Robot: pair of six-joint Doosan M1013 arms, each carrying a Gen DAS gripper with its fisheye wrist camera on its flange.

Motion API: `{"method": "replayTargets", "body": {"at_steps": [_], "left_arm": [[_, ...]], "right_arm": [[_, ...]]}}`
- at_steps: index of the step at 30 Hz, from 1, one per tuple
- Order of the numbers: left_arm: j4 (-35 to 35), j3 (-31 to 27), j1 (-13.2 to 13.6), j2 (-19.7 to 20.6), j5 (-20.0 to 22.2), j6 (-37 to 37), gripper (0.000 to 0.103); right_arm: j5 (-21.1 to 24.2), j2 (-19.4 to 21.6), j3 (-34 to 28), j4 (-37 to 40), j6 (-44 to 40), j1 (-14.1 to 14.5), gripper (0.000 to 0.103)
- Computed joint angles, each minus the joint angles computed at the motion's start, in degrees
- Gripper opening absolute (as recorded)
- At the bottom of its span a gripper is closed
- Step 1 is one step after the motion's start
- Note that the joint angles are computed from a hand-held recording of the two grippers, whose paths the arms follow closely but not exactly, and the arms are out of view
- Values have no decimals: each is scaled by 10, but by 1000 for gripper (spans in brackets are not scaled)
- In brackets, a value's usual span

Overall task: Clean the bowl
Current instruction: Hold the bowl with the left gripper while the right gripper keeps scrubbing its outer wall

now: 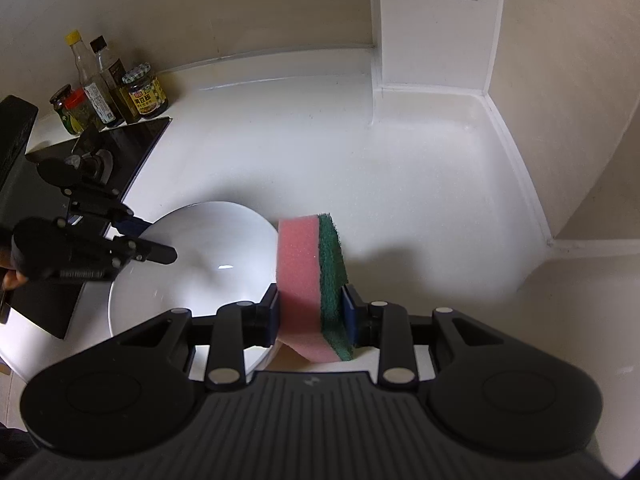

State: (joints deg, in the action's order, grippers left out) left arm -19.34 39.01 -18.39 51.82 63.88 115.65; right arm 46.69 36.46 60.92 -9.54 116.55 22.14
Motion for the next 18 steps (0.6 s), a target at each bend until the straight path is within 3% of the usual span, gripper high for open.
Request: {"method": "replayTargets", "body": {"at_steps": [3, 5, 12, 14, 16, 18], "left_arm": [[30, 45, -7, -26, -26, -106, 18], [47, 54, -13, -30, -25, -119, 17], [70, 32, -20, -18, -36, 84, 18], [51, 9, -18, -6, -17, 152, 21], [34, -30, -13, 13, 28, 166, 22], [32, -50, -12, 21, 47, 94, 21]], "right_arm": [[-6, -3, 5, 13, 5, -2, 27], [-7, -4, 6, 22, 5, -2, 27], [13, 5, -11, 22, -18, -1, 27], [16, 8, -16, 3, -15, 1, 27], [20, 11, -19, -8, -17, 2, 27], [19, 10, -19, -2, -23, 0, 27]]}}
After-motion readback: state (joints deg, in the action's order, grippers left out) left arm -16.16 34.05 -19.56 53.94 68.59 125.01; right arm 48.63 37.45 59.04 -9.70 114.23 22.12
